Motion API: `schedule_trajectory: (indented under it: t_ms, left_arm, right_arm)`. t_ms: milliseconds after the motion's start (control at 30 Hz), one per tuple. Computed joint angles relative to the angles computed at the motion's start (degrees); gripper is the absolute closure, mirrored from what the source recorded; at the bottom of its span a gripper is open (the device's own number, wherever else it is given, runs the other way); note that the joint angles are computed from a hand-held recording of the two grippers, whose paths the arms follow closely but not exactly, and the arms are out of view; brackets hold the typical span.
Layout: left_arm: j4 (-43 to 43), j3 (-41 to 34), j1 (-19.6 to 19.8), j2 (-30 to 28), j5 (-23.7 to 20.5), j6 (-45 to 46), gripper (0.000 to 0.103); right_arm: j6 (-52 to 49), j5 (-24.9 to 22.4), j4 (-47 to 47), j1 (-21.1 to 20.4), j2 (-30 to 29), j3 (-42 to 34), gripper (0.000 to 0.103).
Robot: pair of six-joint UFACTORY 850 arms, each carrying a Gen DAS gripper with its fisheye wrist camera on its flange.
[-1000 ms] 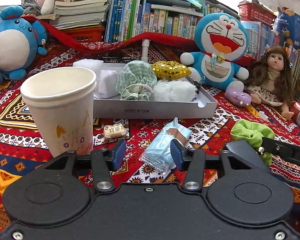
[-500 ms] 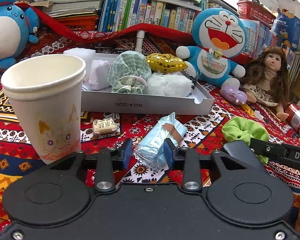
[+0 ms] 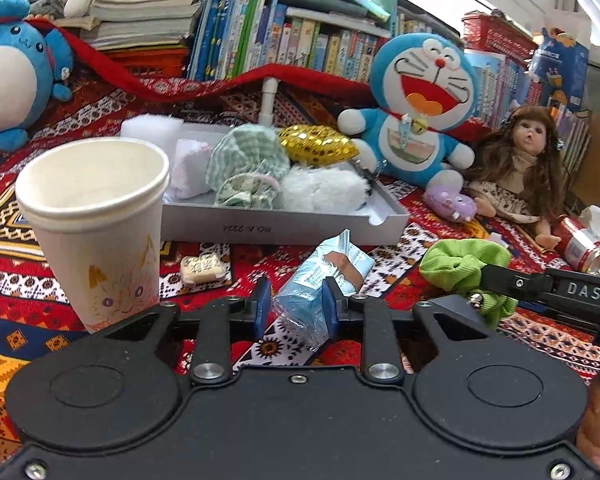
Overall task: Organize soft objects
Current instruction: 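Lift the mask packet and scrunchie and carry them over the tray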
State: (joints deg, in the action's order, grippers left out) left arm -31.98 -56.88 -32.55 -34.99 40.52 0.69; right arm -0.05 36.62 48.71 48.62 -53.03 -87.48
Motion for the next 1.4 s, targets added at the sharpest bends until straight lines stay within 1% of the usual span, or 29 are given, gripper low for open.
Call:
schedule_trajectory:
  t_ms: [300, 400, 533, 633, 833, 933, 967, 1100, 1267, 1400]
  left_arm:
    - [5.30, 3.24, 0.12, 5.02, 1.45, -3.12, 0.078]
    - [8.42, 4.26, 0.92, 7.30, 0.87, -4.64, 0.078]
    - [14.74, 4.96, 3.34, 10.81, -1.28, -8.57, 0.078]
    - [18.90, 5.10, 5.57, 13.22, -2.82, -9.77, 0.078]
    - [20.50, 3.92, 10.44, 16.51, -7.28, -7.20, 0.077]
    - [18.90, 2.80, 12.64, 16.55, -9.11, -4.83, 0.077]
    - [19.63, 2.27, 13.61, 16.32, -10.09, -5.49, 0.077]
    - [28.67, -0.56, 17.42, 13.92, -14.48, -14.85, 0.078]
    - [36.75, -5.46, 19.95, 9.38, -20.76, -22.66, 0.078]
    - [39.69, -8.39, 20.79, 6.46, -22.22, -24.96, 0.078]
  right_arm:
    - [-1.02, 2.80, -0.65, 0.30, 1.76, 0.98, 0.075]
    - [-2.01, 3.21, -0.91, 0.26, 2.01, 0.35, 0.075]
    - [-3.82, 2.77, -1.47, 0.05, 1.96, -1.57, 0.075]
    - [-5.71, 2.36, -1.80, -0.08, 1.71, -3.39, 0.075]
    - [-10.37, -0.90, -1.26, -0.54, -0.06, -8.65, 0.075]
    - [-13.02, -3.96, 0.59, -0.98, -1.83, -12.38, 0.075]
    - [-13.86, -4.84, 1.25, -1.08, -2.49, -13.61, 0.075]
    - [-22.73, -7.81, 7.99, -1.20, -5.69, -19.43, 0.075]
    - [-35.44, -12.29, 19.03, -1.62, -10.08, -27.35, 0.075]
    - [-44.78, -15.58, 28.58, -2.13, -13.45, -33.23, 0.075]
